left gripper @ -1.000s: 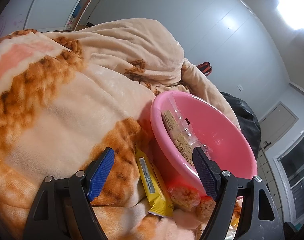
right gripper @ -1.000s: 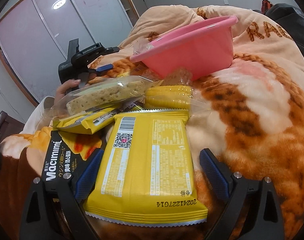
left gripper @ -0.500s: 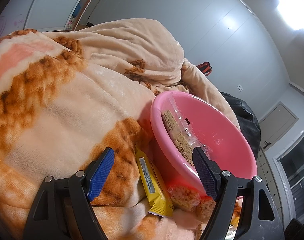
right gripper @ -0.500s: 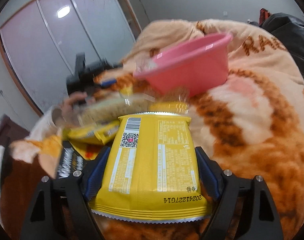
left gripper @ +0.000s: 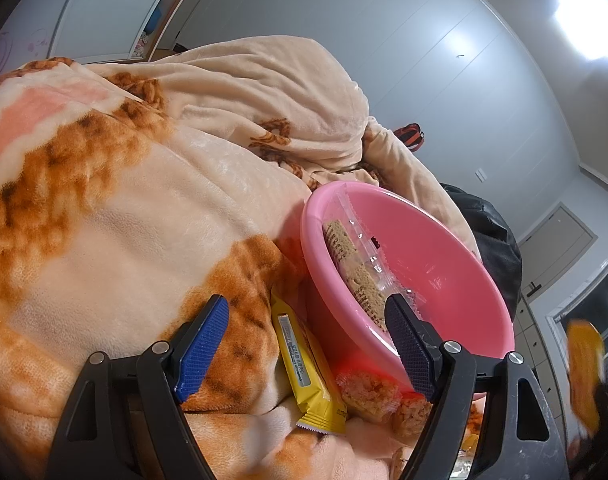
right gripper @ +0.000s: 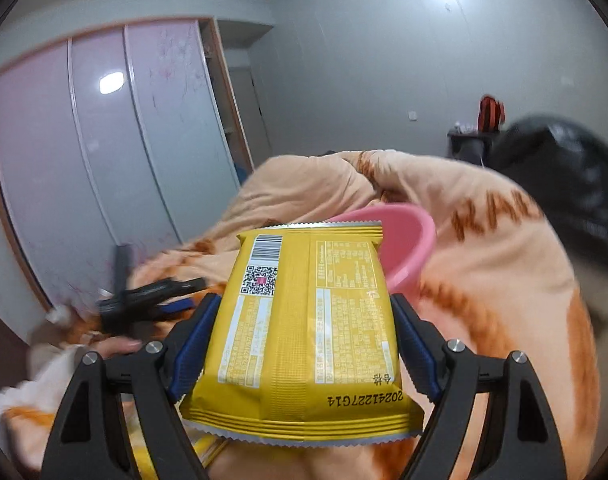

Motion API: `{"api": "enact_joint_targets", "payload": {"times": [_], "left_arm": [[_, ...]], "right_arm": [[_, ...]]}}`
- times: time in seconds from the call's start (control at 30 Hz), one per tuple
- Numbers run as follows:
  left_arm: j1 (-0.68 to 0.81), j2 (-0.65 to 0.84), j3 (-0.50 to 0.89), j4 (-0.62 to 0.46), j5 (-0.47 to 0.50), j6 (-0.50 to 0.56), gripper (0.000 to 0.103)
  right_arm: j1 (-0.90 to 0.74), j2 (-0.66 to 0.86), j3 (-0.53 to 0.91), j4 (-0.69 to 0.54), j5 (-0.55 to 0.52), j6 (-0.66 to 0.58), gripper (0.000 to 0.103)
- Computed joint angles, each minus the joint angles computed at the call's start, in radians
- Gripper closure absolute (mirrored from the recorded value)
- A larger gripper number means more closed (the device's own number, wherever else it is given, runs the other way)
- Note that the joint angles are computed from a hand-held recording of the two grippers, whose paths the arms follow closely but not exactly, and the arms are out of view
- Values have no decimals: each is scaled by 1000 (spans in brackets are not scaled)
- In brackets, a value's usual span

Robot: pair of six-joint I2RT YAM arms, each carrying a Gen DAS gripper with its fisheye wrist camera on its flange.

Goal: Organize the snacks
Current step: 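Carry the yellow biscuit pack to the pink bowl and release it with the right gripper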

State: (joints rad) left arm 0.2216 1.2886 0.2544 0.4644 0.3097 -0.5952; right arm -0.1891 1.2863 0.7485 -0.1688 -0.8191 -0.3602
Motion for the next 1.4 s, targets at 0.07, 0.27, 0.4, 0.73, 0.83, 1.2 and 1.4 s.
{"api": "enact_joint_targets", "payload": {"times": [0.07,0.27,0.4,0.73,0.83,1.2,1.4], "left_arm": [[0,3,2,-1,-1,1,25],[-3,4,6,-11,-4,6,25],[-16,12,19,-37,-21,18,25],[-87,57,122,-219,-108,103,25],[-114,74,150,-269,-136,130,25],[-172,129,223,-386,-193,198,25],[-147,117,219,-411,-82,236,34]], "right_arm": [[141,28,7,100,217,28,22],[345,178,1,345,576,51,22],[325,232,-4,395,575,81,22],[235,231,-23,409,437,184,20],[213,239,-13,399,399,219,19],[134,155,-174,662,369,313,3],[-84,174,-285,961,141,556,0]]}}
